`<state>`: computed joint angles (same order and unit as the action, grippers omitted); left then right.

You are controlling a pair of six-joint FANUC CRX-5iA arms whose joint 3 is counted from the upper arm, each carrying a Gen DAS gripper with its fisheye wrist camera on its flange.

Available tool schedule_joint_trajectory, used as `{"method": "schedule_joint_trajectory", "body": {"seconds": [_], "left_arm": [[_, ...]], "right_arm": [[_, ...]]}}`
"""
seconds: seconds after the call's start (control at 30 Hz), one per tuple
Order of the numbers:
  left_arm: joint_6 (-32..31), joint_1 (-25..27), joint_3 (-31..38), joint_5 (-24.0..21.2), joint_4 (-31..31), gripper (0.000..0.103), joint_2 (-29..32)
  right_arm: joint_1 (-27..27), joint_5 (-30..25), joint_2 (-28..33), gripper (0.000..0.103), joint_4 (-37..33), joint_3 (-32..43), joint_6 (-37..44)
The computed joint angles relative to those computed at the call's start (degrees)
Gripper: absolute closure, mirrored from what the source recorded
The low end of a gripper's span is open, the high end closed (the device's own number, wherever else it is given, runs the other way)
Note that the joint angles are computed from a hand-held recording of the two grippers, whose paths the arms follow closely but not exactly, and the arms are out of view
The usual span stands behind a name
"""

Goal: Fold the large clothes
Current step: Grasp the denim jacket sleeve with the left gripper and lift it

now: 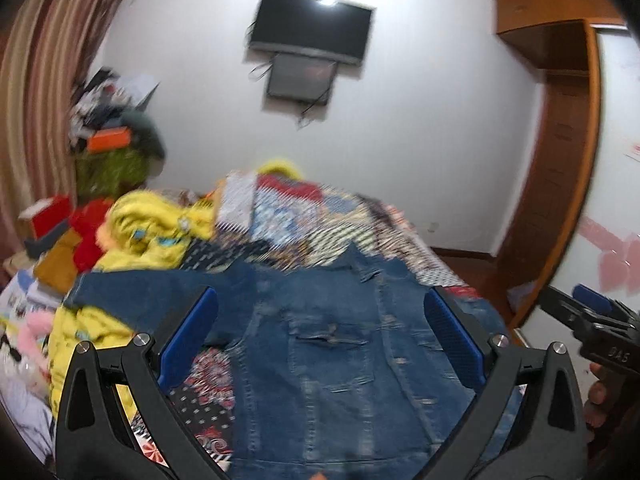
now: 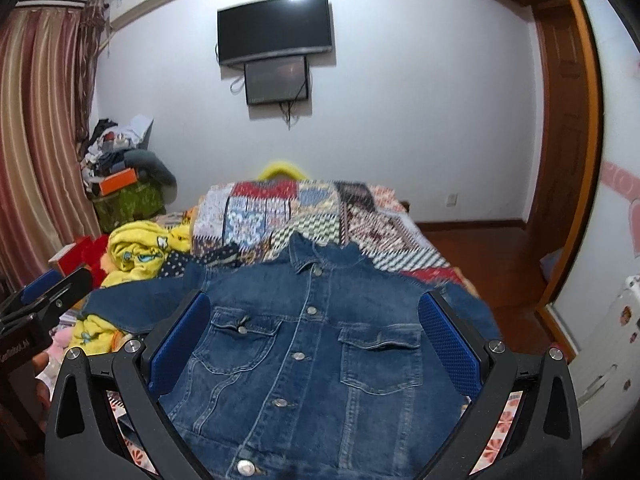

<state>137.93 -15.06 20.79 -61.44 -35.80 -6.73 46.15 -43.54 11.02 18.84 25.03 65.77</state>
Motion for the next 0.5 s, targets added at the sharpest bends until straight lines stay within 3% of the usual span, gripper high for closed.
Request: {"method": "schedule_joint_trajectory", "body": {"seconds": [0.2,0.37,0.5], "left_arm": [[-0.6,13.3,-6.8,1.5,11.1,0.000,-1.4],[-8.4,28.4,-15.5,4.6,26.8,0.000,-3.0],[-15.5,37.4,-22.0,6.1,36.6,0.000,-3.3]], "right_arm": [[-1.2,-7.9,8.2,0.000,-6.2,10.7,6.3],[-3.1,-20.5,17.9,0.000,-15.1,25.9,14.1],[-3.6,-29.4,26.5,0.000,-16.1,38.4,17.6]]}}
